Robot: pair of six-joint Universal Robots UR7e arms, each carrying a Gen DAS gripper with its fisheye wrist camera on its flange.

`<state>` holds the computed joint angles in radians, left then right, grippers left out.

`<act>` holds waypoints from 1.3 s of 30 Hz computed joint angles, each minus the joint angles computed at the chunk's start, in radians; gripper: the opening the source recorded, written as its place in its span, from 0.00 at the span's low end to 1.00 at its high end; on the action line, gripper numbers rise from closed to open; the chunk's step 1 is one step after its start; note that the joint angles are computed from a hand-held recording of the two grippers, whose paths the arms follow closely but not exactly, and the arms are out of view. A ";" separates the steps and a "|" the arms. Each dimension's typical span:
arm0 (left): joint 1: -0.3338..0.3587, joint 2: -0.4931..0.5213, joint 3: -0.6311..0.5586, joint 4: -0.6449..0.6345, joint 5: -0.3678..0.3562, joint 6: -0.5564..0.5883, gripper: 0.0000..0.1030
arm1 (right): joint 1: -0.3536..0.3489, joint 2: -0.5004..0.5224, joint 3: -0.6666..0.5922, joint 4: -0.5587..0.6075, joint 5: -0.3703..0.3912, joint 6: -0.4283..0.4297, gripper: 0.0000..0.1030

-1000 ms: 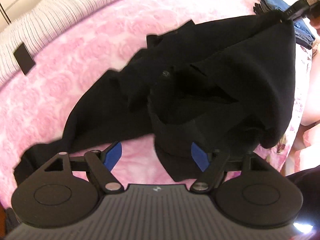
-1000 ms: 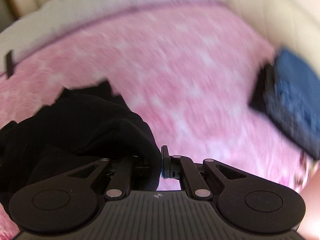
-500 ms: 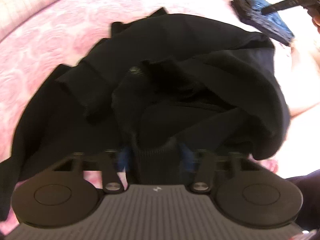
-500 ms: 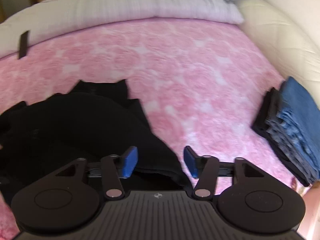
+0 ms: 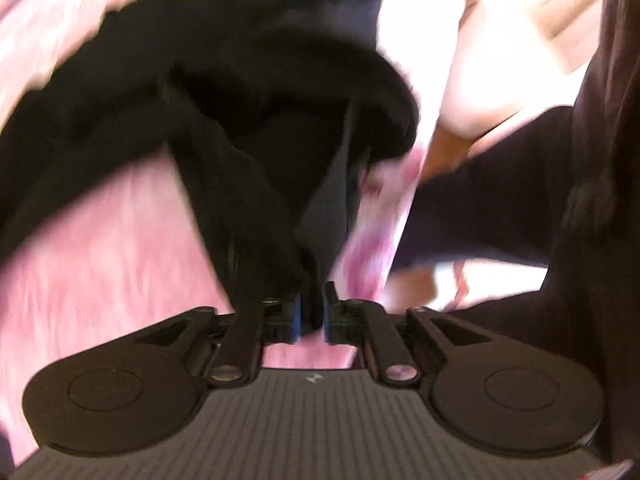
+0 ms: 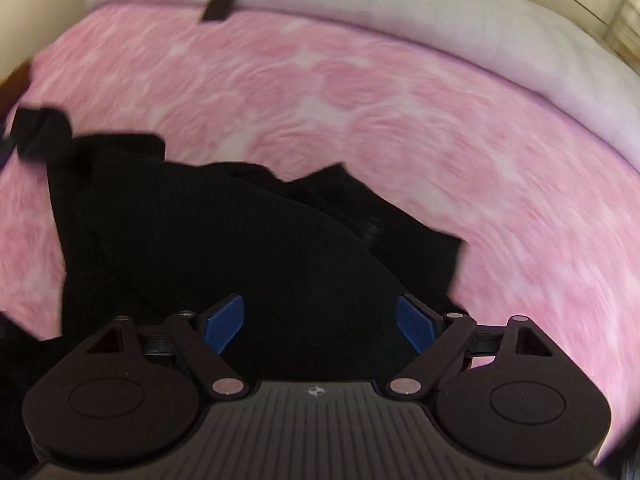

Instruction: Fold clothes

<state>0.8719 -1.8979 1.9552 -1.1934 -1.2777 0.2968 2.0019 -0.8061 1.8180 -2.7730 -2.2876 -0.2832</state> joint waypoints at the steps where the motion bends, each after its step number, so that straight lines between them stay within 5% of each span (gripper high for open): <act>1: -0.007 -0.007 -0.004 0.033 0.020 -0.068 0.18 | -0.016 0.024 -0.013 -0.020 0.009 -0.043 0.83; 4: -0.029 -0.020 -0.011 0.074 0.080 -0.241 0.20 | -0.055 0.059 -0.029 -0.038 -0.005 -0.114 0.77; 7: -0.049 -0.009 -0.003 0.059 0.165 -0.304 0.22 | -0.089 0.027 -0.008 -0.015 0.023 -0.105 0.09; 8: -0.051 0.002 -0.003 0.039 0.190 -0.305 0.23 | -0.098 -0.001 0.012 -0.020 0.043 -0.093 0.01; 13: -0.008 0.104 -0.015 -0.198 0.303 -0.198 0.32 | -0.070 -0.212 0.156 -0.138 -0.025 -0.050 0.00; 18: 0.029 0.240 -0.043 -0.483 0.379 -0.063 0.54 | -0.062 -0.436 0.279 -0.172 -0.301 0.110 0.01; 20: 0.050 0.296 -0.058 -0.577 0.392 -0.003 0.67 | -0.079 -0.508 0.323 -0.113 -0.423 0.206 0.22; 22: 0.072 0.348 -0.077 -0.644 0.394 0.055 0.68 | -0.090 -0.564 0.358 -0.024 -0.514 0.305 0.36; 25: 0.099 0.424 -0.111 -0.725 0.403 0.122 0.68 | -0.071 -0.564 0.391 -0.085 -0.543 0.273 0.38; 28: 0.142 0.507 -0.165 -0.782 0.374 0.143 0.69 | -0.053 -0.520 0.403 -0.197 -0.447 0.214 0.52; 32: 0.208 0.620 -0.267 -0.769 0.343 0.153 0.70 | -0.101 -0.433 0.352 -0.246 -0.141 0.097 0.62; 36: 0.272 0.720 -0.390 -0.631 0.304 0.099 0.70 | -0.171 -0.301 0.242 -0.208 0.104 -0.018 0.72; 39: 0.311 0.764 -0.450 -0.501 0.294 0.069 0.64 | -0.212 -0.206 0.154 -0.196 0.173 -0.062 0.74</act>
